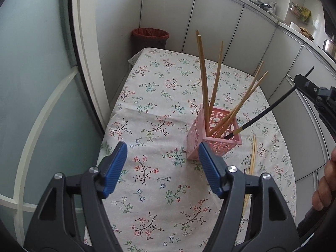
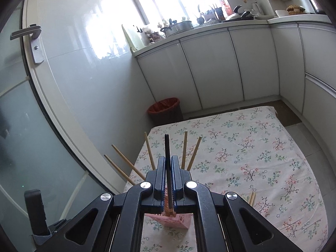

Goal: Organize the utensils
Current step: 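Lower the black chopstick into the pink holder and open the right tool, then move the left tool to the pile and close on a black chopstick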

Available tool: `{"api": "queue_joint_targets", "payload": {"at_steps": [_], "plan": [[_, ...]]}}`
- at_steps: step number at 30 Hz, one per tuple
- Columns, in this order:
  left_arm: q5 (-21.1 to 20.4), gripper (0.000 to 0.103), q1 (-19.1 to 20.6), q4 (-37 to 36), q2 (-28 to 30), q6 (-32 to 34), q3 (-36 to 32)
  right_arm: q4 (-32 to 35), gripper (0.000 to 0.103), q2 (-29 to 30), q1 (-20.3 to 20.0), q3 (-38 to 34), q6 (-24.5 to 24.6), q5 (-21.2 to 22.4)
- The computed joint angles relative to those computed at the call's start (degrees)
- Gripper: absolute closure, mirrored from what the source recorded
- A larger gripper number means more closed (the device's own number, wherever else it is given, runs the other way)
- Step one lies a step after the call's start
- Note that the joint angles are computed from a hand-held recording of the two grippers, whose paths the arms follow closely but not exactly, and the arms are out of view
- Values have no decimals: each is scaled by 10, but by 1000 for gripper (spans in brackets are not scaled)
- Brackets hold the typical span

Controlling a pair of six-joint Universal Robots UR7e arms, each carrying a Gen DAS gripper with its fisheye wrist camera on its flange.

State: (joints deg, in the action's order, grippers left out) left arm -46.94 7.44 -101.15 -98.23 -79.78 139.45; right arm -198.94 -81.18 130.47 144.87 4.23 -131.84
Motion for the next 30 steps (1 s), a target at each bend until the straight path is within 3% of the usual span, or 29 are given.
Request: {"api": "queue_joint_targets", "payload": {"at_steps": [7, 9, 11, 14, 22, 26, 30], "plan": [[-11, 32, 4, -25, 7, 17, 5, 7, 95, -4, -37, 10, 16, 43], [-12, 32, 4, -33, 10, 23, 6, 17, 85, -12, -38, 12, 23, 44], [-16, 32, 4, -44, 12, 31, 8, 17, 68, -22, -36, 15, 23, 46], [-25, 32, 6, -65, 21, 49, 11, 35, 58, -47, -24, 18, 20, 41], [-70, 32, 10, -133, 63, 99, 17, 221, 41, -160, 4, 32, 66, -23], [-97, 32, 13, -168, 99, 123, 15, 348, 34, -229, -3, 44, 109, -54], [-130, 32, 14, -207, 149, 149, 10, 488, 33, -314, -31, 55, 163, -57]]}}
